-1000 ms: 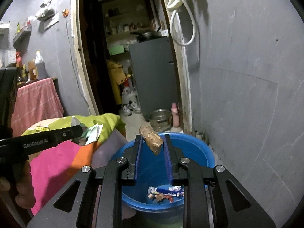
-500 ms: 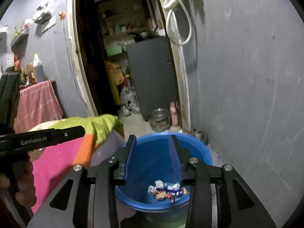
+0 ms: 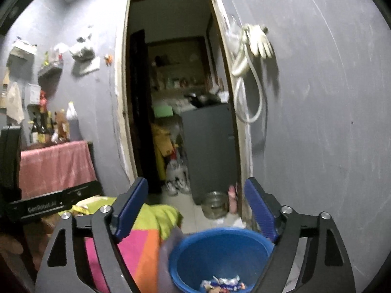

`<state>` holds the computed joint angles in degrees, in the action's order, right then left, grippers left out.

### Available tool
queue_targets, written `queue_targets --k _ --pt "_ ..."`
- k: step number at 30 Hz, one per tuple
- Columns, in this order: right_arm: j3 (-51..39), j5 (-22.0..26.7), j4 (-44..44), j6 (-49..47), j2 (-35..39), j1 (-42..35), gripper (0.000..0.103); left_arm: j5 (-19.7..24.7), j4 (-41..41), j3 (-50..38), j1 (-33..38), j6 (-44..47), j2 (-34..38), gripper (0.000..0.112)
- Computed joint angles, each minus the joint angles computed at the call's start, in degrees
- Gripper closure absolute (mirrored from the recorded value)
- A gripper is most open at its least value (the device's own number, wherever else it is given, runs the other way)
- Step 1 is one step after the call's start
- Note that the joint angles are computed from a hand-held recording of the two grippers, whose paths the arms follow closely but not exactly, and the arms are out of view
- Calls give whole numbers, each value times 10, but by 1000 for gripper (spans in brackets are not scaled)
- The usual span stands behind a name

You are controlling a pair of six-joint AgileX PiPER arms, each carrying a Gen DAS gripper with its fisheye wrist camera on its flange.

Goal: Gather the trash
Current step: 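Move both tools back over the blanket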

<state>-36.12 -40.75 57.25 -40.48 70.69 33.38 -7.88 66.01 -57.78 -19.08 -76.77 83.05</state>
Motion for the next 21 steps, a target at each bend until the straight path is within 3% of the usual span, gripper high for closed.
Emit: queue_targets --k 2,3,5,13,21 --pt "-17 -35 30 -29 4 36 1 -6 -14 17 25 22 -29 25" --pt "-22 -47 36 -37 8 50 0 -7 -31 28 32 41 -44 23" --pt "-43 -66 53 -60 18 81 0 -28 -55 53 66 63 -73 11" --pt "-117 -115 69 -92 80 166 0 -127 60 90 229 -20 -135 11" --pt "-196 -144 36 -61 172 210 0 -227 62 115 382 21 -135 11"
